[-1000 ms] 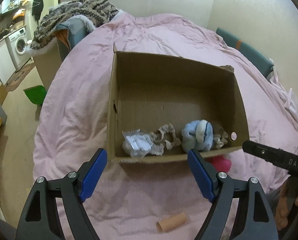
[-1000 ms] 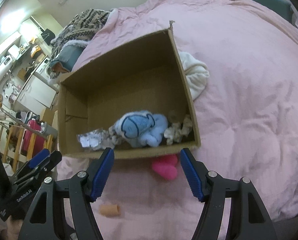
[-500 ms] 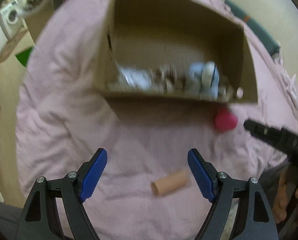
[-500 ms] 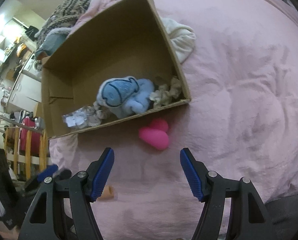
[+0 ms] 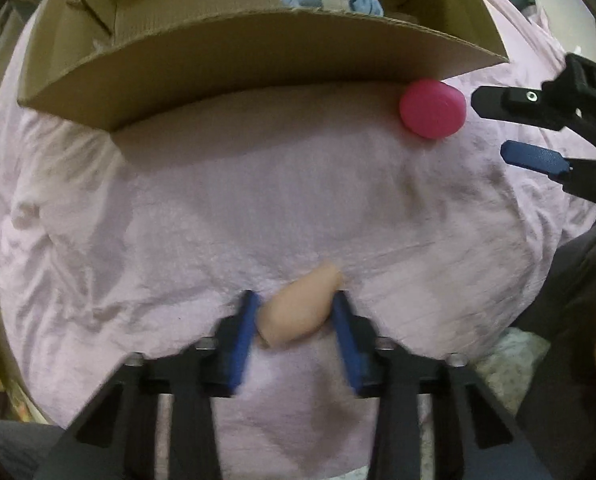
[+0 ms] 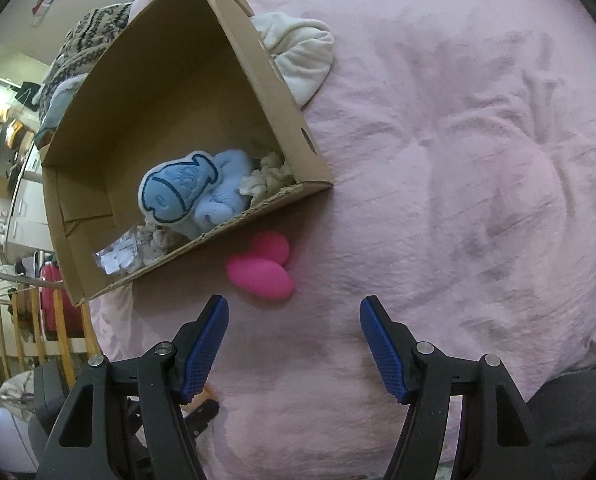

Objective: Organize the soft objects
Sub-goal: 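Lower the left tool onto the tan tube and close it, then grasp the pink ball with the right tool while the left tool holds the tan tube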

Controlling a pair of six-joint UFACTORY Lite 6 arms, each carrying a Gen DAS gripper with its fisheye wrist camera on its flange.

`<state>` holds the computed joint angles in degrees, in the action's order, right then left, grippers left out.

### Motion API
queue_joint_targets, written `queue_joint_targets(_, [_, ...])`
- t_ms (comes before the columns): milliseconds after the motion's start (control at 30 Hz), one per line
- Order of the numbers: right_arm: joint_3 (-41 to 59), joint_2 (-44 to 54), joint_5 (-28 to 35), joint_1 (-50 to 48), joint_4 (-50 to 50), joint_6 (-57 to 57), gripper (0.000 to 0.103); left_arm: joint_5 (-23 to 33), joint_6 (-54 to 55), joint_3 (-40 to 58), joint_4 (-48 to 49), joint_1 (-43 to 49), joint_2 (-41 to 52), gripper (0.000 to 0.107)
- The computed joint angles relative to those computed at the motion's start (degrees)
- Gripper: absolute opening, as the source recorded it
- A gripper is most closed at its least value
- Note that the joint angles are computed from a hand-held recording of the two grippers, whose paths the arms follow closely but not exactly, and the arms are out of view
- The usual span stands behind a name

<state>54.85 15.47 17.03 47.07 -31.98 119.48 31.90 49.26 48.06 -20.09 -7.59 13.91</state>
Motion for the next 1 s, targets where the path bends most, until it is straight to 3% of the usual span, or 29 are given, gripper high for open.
queue_joint_targets(33, [-0.25, -0.18, -0.34, -0.16, 0.27, -0.28, 0.072, 2.06, 2.08, 0.62, -1.84, 0.66, 0.36, 0.008])
queue_joint_targets(133, [-0.18, 0.41, -2.03, -0.93, 0.78, -1.36, 0.072, 3.12, 4.07, 0.27, -3.95, 1.77, -1.93, 0.008])
queue_joint_targets(267, [1.63, 1.92, -2.34, -1.56, 0.87, -3.15, 0.072, 9.94, 8.63, 3.69, -11.06, 7.31, -2.69, 0.008])
queue_joint_targets(533, [11.36, 10.35, 1.06, -3.82, 12.42, -21.41, 0.072, 8.14, 3.99, 9.58, -12.22, 10.96, -0.14, 0.008])
queue_joint_targets(733, [16.39, 14.89, 4.19, -4.31, 14.68, -26.81, 0.072, 8.47, 2.00, 13.66, -11.06, 11.95, 2.51, 0.008])
queue_joint_targets(800, [18.08, 16.31, 5.24, -4.18, 14.15, -27.29, 0.067, 8.68, 2.17, 14.36, -10.59, 12.54, 2.72, 0.008])
queue_joint_targets(867, [19.69, 17.21, 6.52, -3.74, 12.53, -26.77, 0.045, 6.55, 1.94, 13.56, -11.09, 11.03, 3.22, 0.008])
queue_joint_targets(1000, [21.44, 17.86, 7.07, -2.83, 12.76, -28.77, 0.044, 5.00, 2.56, 12.44, -11.43, 10.69, 2.30, 0.008])
